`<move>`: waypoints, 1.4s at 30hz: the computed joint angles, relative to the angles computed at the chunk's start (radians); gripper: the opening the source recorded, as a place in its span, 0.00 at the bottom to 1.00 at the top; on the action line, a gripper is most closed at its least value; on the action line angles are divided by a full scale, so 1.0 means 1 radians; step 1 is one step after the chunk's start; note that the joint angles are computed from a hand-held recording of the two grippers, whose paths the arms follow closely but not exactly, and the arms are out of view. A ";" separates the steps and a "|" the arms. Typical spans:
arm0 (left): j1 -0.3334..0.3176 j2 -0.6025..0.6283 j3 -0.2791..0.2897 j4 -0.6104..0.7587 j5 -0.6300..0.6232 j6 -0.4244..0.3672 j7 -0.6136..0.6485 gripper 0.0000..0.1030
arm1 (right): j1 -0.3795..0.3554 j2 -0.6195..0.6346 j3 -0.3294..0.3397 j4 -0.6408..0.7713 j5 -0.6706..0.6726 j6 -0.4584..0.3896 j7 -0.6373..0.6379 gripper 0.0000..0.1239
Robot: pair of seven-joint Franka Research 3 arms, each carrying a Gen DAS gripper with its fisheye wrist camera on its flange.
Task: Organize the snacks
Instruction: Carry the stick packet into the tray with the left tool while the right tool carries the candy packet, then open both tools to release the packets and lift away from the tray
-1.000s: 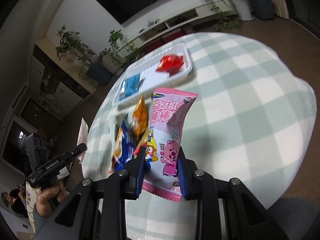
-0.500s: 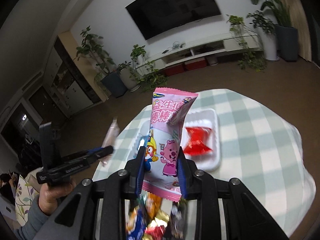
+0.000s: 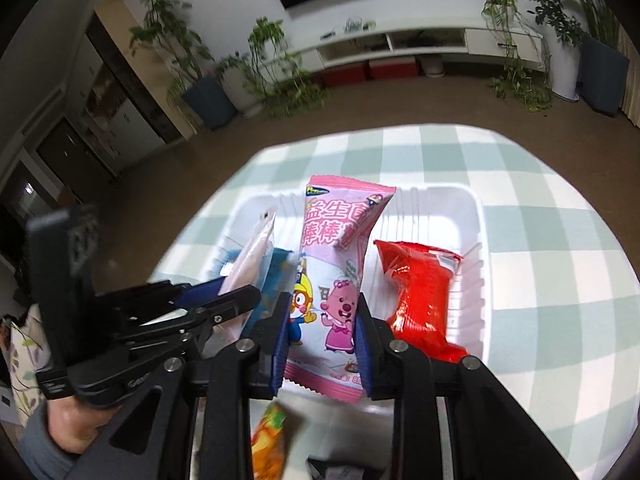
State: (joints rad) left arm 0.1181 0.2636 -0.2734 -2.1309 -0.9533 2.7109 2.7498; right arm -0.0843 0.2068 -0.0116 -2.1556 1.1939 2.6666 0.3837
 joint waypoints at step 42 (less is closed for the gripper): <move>0.123 -0.007 -0.159 -0.049 0.209 0.106 -0.137 0.62 | -0.017 -0.032 0.049 -0.053 0.031 0.127 -0.039 0.49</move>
State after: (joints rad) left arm 0.2410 0.2566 -0.4323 -2.1800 -0.7443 2.8167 2.6128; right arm -0.1013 0.1750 0.0374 -2.2089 1.2246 2.7933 0.3445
